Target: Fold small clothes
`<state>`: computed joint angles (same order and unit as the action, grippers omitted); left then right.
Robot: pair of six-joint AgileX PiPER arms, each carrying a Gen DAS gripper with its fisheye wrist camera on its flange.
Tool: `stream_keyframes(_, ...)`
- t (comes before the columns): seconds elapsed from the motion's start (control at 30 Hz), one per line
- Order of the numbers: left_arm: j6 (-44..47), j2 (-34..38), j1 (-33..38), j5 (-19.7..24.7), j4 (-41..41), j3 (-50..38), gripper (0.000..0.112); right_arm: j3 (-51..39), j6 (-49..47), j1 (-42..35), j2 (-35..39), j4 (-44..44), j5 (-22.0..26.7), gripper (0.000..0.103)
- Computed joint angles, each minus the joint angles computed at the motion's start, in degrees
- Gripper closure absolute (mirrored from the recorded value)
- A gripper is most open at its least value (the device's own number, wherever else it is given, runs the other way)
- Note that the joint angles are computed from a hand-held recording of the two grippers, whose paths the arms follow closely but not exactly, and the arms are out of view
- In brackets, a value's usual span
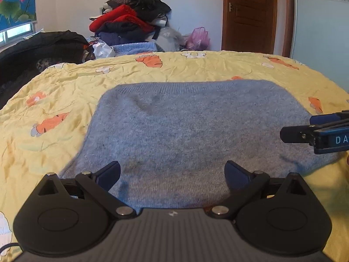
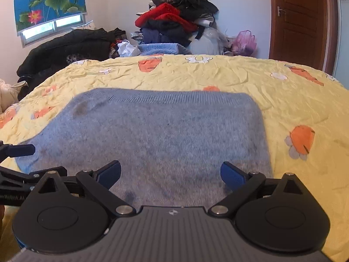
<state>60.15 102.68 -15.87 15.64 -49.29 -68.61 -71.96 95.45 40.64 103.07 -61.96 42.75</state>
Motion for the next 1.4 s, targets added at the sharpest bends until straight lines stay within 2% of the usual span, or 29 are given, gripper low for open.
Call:
stream_keyframes(0.07,-6.59,1.50,-0.28,1.49,5.90,-1.30,0.010,-1.10,-2.63,-0.85,1.30,3.63,-0.14,0.005)
stream_keyframes(0.13,-9.15,1.55,-0.71,0.02,8.09,0.02,0.010,-0.54,-2.81,-0.45,2.90,5.06,-0.11,0.003)
stream_keyframes(0.2,-5.87,-0.38,0.13,1.10,4.21,1.66,0.010,0.39,-0.68,2.67,3.08,1.89,2.77,0.004)
stream_keyframes(0.3,-0.05,-2.55,1.90,3.79,-1.26,4.03,0.010,5.33,6.42,5.13,-0.47,-1.46,1.18,0.003)
stream_keyframes(0.37,1.98,-1.86,0.58,-0.45,-0.42,5.93,0.009,6.34,6.58,5.75,-0.22,-2.05,1.87,0.000)
stream_keyframes(0.53,-2.64,-3.01,1.03,0.46,0.99,5.80,0.009,3.28,2.23,5.73,2.12,-0.51,3.99,0.000)
stream_keyframes(0.63,0.35,-5.88,3.53,1.12,-5.66,8.36,0.009,4.05,4.07,6.24,2.01,-1.74,4.21,0.000)
stream_keyframes(0.73,-6.70,-7.07,6.65,2.53,-3.29,8.88,0.009,3.94,4.47,6.43,2.21,-1.96,4.67,0.000)
stream_keyframes(0.8,-10.90,-6.29,9.50,5.65,-2.89,7.54,0.009,3.61,4.42,6.56,2.53,-1.95,4.96,0.000)
stream_keyframes(0.93,-7.24,-3.26,16.86,14.84,-19.12,5.83,0.009,3.69,4.63,6.60,2.50,-2.08,4.89,0.000)
stream_keyframes(1.13,-10.52,3.28,22.42,27.08,-36.13,3.25,0.009,3.81,4.89,6.61,2.41,-2.21,4.82,0.000)
stream_keyframes(1.2,-8.13,3.69,22.02,26.41,-40.69,3.81,0.009,4.02,5.16,6.59,2.27,-2.38,4.66,0.000)
stream_keyframes(1.4,-5.41,4.61,18.95,21.07,-44.38,2.41,0.010,4.25,5.58,6.76,2.14,-2.55,4.63,0.000)
